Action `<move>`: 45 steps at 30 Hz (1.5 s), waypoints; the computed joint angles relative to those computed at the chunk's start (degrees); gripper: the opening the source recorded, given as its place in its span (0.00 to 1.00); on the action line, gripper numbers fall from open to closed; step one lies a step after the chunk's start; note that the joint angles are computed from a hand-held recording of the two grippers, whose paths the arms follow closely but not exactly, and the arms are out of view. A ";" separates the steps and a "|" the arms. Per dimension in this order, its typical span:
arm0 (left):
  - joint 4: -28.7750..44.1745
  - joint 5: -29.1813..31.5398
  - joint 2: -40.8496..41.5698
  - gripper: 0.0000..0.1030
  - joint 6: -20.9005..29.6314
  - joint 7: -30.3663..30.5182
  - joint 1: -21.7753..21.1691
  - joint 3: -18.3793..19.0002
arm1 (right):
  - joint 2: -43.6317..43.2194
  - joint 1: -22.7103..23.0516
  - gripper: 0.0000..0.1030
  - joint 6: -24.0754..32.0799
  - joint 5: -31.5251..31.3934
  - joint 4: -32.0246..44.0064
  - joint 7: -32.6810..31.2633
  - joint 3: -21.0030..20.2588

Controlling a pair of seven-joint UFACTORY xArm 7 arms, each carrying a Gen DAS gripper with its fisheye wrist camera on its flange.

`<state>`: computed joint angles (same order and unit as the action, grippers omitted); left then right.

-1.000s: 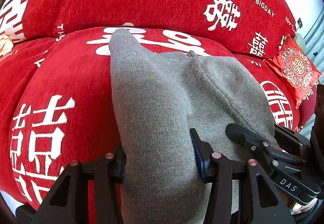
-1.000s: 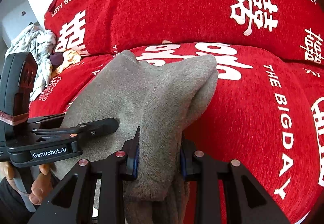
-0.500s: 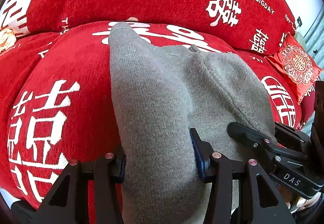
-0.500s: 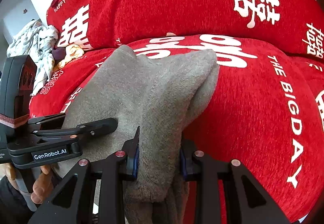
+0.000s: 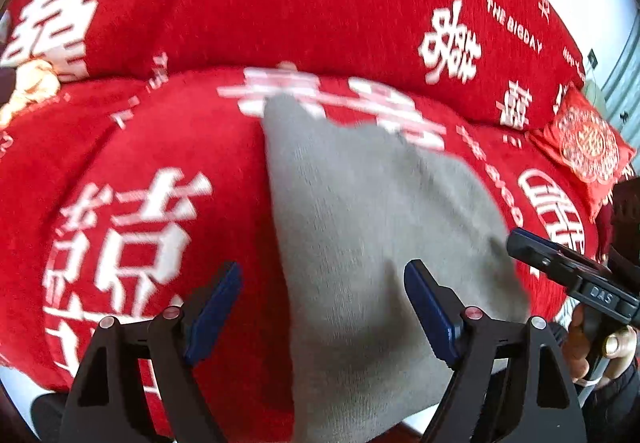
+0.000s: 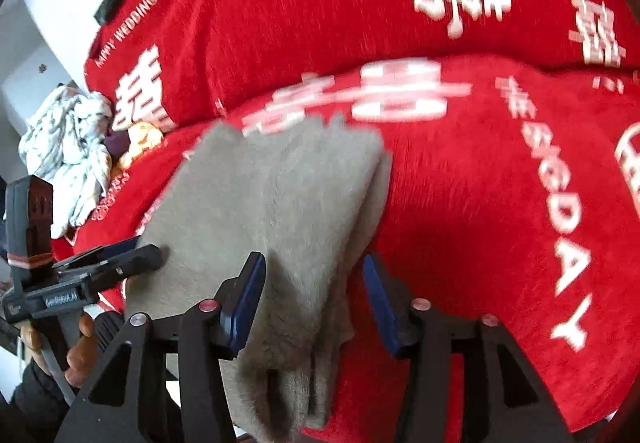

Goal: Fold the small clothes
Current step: 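Open both tools and release the folded sweater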

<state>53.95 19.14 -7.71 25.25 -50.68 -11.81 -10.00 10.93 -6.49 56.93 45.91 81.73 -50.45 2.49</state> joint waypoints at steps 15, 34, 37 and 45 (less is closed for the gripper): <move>16.77 5.32 15.86 0.82 15.50 1.39 -2.38 5.40 | 19.07 1.29 0.54 4.66 -7.74 21.77 7.51 5.32; 7.68 12.59 4.11 0.82 19.80 -7.36 -4.90 -0.09 | -3.65 1.41 0.54 7.92 -2.90 -4.88 -11.78 -0.02; 8.31 14.25 3.50 0.82 22.54 -8.78 -5.45 -1.11 | -4.78 2.42 0.54 6.56 -4.45 -5.50 -10.32 -0.55; 10.51 17.05 3.49 0.82 28.58 -13.31 -7.86 -3.00 | -12.68 5.54 0.68 -2.12 -8.61 -11.37 -10.68 -1.70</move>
